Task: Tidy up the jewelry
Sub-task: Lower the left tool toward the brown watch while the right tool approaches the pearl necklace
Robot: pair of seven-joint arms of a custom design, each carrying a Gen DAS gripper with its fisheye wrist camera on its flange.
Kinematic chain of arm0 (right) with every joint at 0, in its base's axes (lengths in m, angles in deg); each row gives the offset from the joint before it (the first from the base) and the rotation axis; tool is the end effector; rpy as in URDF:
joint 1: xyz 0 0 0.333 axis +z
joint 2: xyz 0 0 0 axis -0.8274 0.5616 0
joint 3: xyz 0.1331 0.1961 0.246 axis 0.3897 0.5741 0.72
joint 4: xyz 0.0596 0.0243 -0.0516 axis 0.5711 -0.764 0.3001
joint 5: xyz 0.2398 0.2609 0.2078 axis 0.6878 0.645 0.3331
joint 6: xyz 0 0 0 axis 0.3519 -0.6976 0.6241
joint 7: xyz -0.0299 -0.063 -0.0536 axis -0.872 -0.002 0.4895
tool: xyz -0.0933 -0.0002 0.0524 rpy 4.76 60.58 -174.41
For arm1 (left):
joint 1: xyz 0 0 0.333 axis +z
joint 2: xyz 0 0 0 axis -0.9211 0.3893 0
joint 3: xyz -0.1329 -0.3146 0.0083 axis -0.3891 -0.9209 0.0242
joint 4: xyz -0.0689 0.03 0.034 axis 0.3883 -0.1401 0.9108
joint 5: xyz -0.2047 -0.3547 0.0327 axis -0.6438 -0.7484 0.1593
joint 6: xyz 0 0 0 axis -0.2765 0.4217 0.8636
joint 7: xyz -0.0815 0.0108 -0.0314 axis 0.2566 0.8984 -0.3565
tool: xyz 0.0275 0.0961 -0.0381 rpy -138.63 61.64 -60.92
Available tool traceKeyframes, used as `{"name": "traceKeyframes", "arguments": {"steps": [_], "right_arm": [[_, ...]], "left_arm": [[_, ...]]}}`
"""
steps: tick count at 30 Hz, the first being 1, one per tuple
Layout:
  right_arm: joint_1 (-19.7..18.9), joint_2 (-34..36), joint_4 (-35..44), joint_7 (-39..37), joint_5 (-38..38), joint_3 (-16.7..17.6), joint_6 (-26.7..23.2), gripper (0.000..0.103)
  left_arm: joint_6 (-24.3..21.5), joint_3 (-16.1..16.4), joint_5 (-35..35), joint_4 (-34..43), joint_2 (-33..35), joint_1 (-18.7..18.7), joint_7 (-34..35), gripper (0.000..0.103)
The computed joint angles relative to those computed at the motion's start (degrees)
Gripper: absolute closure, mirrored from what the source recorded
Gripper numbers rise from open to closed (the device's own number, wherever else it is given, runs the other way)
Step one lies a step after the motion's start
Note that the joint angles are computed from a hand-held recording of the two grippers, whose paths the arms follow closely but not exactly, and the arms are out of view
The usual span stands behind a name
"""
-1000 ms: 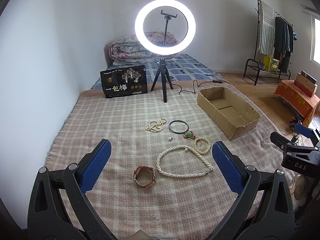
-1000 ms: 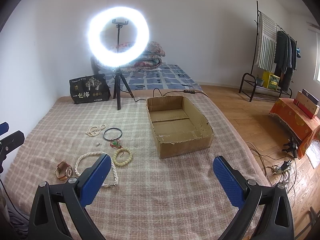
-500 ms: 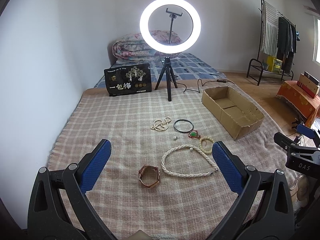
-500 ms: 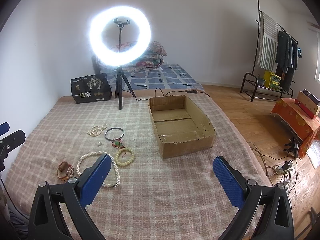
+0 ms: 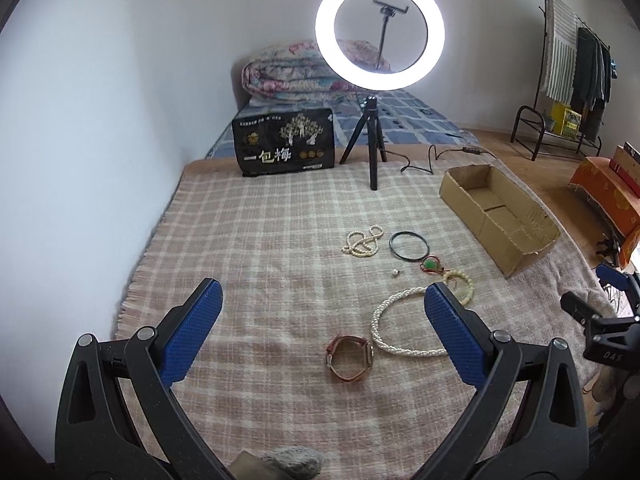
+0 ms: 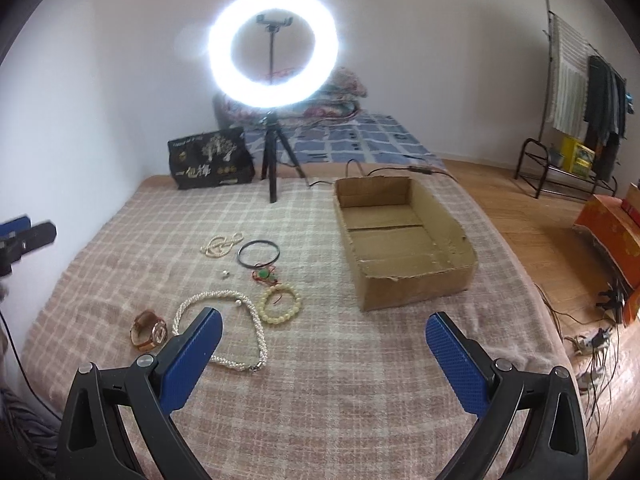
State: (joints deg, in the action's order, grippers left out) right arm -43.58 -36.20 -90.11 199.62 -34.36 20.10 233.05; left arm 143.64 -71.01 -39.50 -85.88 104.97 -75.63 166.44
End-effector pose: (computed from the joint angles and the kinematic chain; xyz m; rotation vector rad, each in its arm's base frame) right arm 0.6086 0.1297 0.4439 -1.6270 1.8327 -0.8177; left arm 0.6767 -0.1753 0.4923 -1.5276 1.9313 -0.8652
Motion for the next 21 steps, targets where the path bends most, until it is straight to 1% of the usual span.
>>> {"name": "traceKeyframes", "arguments": {"steps": [3, 4, 6, 8, 10, 13, 14, 15, 17, 19, 20, 21], "right_arm": [[-0.5, 3.0, 2.9, -9.4, 5.4, 1.4, -1.6, 0.006], [-0.3, 3.6, 3.5, -11.3, 6.7, 1.2, -1.9, 0.007], [-0.4, 5.5, 5.2, -17.3, 11.4, 1.8, -2.8, 0.01], [-1.2, 7.2, 6.6, -23.9, 17.7, 3.0, -3.6, 0.014], [-3.0, 8.9, 7.7, -30.5, 25.6, 5.3, -3.8, 0.018], [-6.3, 11.1, 9.2, -39.8, 37.0, 9.6, -4.8, 0.02], [-7.0, 11.9, 9.9, -42.3, 40.0, 10.6, -5.3, 0.021], [-7.3, 12.8, 10.8, -44.1, 42.3, 11.2, -6.1, 0.023], [-6.7, 14.3, 12.2, -46.3, 44.9, 11.0, -7.4, 0.026], [-5.4, 15.2, 13.2, -47.6, 46.5, 9.9, -8.4, 0.026], [-5.1, 15.5, 13.5, -48.6, 47.5, 9.6, -8.8, 0.026], [-4.7, 15.8, 13.9, -49.6, 48.5, 9.4, -9.2, 0.026]], "left_arm": [[-2.7, -0.7, -2.0, 2.9, 2.0, 1.5, 1.4, 0.0], [-3.4, -1.0, -2.6, 3.7, 2.5, 1.9, 1.9, 0.0], [-4.5, -2.5, -5.0, 5.1, 3.7, 3.6, 4.6, 0.0], [-4.2, -1.4, -4.5, 5.6, 4.5, 2.9, 4.4, 0.001], [-5.2, -2.2, -5.3, 6.6, 5.6, 3.6, 6.5, 0.001], [-9.3, -5.8, -9.9, 9.1, 8.0, 6.1, 12.2, 0.002], [-10.8, -5.8, -10.5, 9.9, 8.8, 6.0, 13.0, 0.005], [-12.3, -5.5, -10.6, 10.7, 9.7, 5.5, 13.5, 0.011], [-14.5, -4.5, -10.3, 11.7, 10.8, 4.4, 13.7, 0.022], [-17.4, -4.3, -10.7, 13.0, 12.2, 4.1, 14.0, 0.023], [-18.8, -4.3, -11.4, 13.6, 12.9, 4.2, 13.9, 0.026], [-20.5, -5.0, -12.6, 14.3, 13.7, 4.9, 14.8, 0.027]]}}
